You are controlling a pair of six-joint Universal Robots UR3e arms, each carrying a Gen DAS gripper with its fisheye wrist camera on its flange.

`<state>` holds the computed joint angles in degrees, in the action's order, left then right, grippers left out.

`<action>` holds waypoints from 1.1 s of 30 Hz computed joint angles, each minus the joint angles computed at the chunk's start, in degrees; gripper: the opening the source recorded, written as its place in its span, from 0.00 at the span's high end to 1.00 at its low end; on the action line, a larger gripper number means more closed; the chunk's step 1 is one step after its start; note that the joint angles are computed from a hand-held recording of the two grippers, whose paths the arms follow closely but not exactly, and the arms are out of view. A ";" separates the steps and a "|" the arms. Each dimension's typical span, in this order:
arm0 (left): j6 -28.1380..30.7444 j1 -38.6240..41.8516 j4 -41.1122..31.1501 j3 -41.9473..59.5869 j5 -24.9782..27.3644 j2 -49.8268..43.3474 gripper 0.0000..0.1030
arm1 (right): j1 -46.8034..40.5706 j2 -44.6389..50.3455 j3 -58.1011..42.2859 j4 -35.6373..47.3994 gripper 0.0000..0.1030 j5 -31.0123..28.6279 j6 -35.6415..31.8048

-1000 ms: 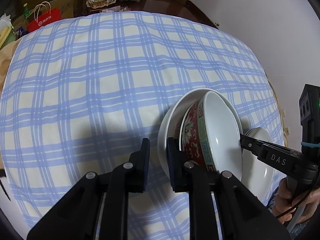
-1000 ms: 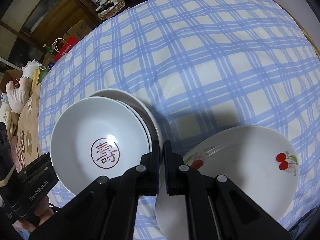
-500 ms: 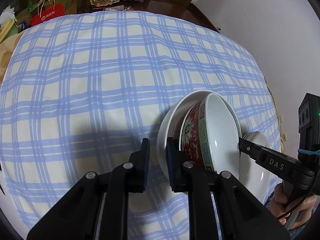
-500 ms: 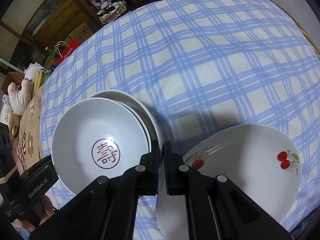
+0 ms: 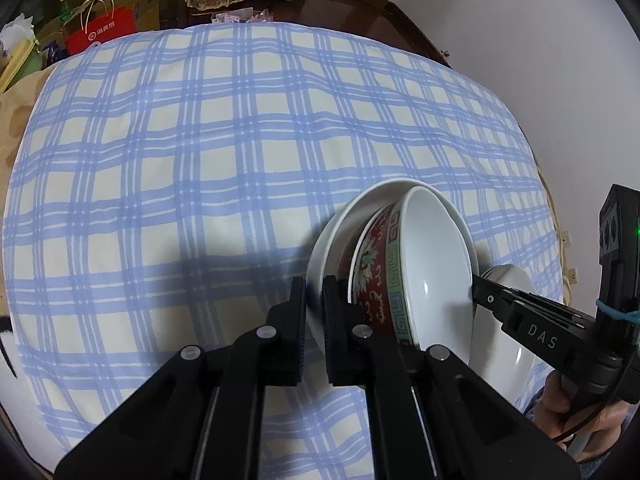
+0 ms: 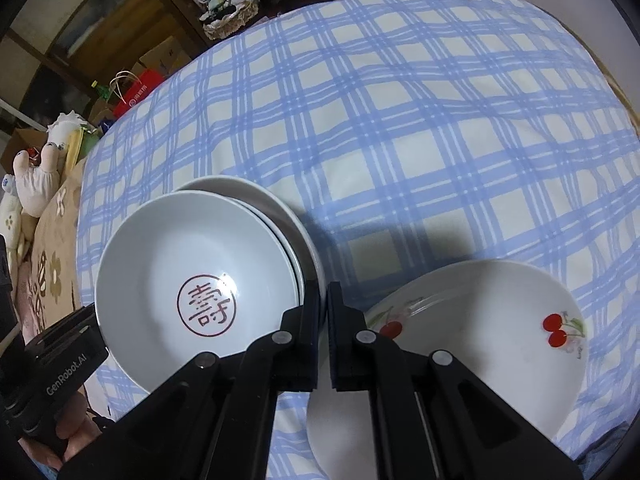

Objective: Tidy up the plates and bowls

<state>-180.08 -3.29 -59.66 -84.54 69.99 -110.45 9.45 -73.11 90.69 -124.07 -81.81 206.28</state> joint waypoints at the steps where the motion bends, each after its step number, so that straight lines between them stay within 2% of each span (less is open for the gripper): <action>1: 0.36 0.53 -0.59 0.08 -0.50 0.02 0.94 | 0.45 0.24 -0.95 0.59 0.94 -0.63 -0.46; 18: 3.30 3.22 -5.11 -0.94 -1.51 5.94 0.95 | 2.23 -2.92 -2.79 3.30 0.94 -0.01 0.49; 27: 1.79 0.49 -8.18 1.68 -2.78 8.26 0.95 | 0.15 -12.17 2.15 5.24 0.94 -1.16 0.02; 33: -0.23 -4.21 -8.09 2.50 -2.59 9.02 0.95 | -3.40 -21.88 9.09 7.12 0.94 -1.97 -1.44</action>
